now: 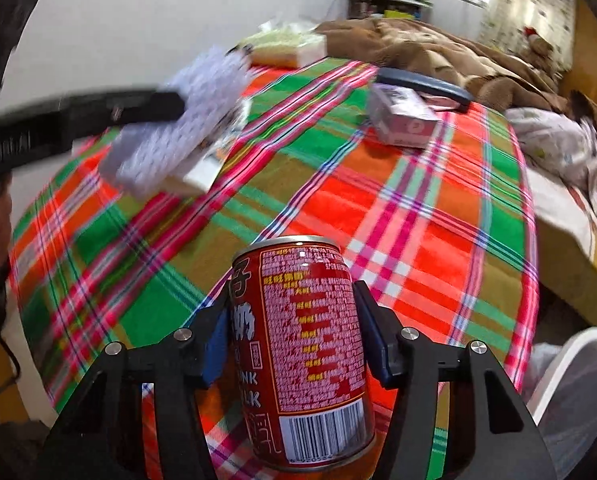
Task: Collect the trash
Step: 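Grasp the red Drink Milk can with the right gripper and lift it, then carry the foam sleeve and paper cup with the left gripper while the right carries the can over the bin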
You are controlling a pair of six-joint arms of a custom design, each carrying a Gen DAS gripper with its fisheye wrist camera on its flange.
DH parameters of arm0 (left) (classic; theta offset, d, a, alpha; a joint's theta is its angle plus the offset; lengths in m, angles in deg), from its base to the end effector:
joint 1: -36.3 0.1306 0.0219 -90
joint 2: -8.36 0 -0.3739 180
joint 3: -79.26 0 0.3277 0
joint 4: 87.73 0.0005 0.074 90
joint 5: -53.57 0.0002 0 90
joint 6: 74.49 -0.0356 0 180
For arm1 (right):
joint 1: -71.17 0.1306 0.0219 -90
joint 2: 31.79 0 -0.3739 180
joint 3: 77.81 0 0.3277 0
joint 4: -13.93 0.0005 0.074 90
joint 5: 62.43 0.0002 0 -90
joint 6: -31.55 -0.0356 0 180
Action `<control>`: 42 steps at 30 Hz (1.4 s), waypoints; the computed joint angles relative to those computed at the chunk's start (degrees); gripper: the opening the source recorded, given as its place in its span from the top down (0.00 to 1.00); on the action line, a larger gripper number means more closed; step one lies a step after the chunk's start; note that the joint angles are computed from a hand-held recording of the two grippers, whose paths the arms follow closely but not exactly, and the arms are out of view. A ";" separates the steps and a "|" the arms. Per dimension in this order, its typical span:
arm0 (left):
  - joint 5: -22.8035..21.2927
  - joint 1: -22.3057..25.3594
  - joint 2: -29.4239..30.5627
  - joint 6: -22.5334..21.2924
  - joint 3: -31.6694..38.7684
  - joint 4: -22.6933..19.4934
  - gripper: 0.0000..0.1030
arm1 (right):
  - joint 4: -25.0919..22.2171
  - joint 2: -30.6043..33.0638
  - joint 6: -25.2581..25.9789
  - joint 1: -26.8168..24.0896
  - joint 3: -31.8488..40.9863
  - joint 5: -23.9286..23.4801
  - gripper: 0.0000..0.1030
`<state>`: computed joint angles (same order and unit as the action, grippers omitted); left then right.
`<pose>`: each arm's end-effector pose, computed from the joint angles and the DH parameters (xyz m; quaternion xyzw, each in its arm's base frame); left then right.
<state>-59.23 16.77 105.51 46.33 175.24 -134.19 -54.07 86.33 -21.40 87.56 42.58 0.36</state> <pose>0.4454 -0.1439 0.4158 -0.1610 0.9026 0.0161 0.3990 0.5413 0.1756 0.3769 -0.4714 0.8265 0.1896 0.2422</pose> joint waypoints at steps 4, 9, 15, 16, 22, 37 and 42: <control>1.92 0.16 0.48 0.97 -1.43 -0.27 0.65 | 1.26 -1.12 -1.81 0.19 -1.97 0.99 0.45; 1.75 0.42 0.24 3.00 -3.29 -1.27 0.56 | 1.67 -1.68 -1.80 0.41 -3.17 1.12 0.45; -10.64 -2.91 -1.31 2.23 -2.40 -4.86 0.39 | 1.81 -1.53 -3.16 0.13 -2.88 0.87 0.45; -10.46 -3.15 -1.94 2.16 -2.80 -3.95 0.39 | 1.88 -1.63 -3.37 0.01 -2.95 0.49 0.45; -6.68 -2.83 0.97 2.74 -1.07 -5.20 0.52 | 2.94 -2.11 -4.71 -0.26 -3.63 -0.59 0.45; -7.89 -3.61 3.88 4.58 1.80 -7.67 0.76 | 3.96 -2.62 -6.58 -2.00 -3.35 -3.55 0.46; -8.55 -5.82 3.00 2.50 4.23 -6.93 0.76 | 5.18 -3.62 -8.10 -3.22 -3.63 -5.08 0.47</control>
